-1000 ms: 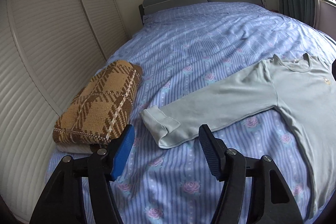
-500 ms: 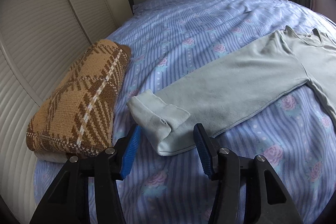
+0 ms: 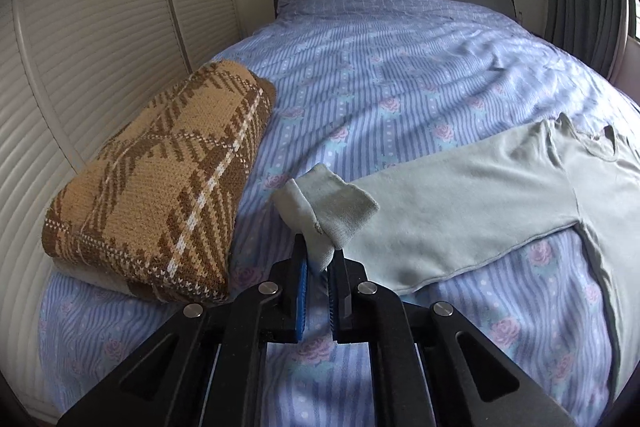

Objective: Fold small clothes
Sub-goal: 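Carry the sleeve with the left tool across the shirt body and release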

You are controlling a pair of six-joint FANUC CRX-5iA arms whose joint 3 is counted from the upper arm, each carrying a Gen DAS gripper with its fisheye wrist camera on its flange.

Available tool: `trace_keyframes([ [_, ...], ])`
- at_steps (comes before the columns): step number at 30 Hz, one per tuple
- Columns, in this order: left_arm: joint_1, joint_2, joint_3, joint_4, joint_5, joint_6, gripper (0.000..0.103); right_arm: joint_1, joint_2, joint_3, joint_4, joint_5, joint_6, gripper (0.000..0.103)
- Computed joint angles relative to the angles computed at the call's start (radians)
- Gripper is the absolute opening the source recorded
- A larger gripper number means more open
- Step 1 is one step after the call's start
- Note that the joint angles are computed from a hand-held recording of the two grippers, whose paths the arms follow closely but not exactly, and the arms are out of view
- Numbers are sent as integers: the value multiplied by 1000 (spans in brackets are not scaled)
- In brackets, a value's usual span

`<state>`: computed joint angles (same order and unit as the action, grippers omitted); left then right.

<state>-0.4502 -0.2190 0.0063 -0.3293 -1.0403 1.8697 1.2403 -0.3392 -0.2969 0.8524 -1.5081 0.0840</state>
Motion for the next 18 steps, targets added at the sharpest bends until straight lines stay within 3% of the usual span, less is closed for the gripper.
trace_keyframes([
  [8, -98, 27, 111, -20, -12, 53, 10, 16, -85, -34, 8, -81, -27, 103],
  [18, -311, 214, 375, -120, 13, 116, 10, 29, -300, -132, 39, -254, -78, 103],
])
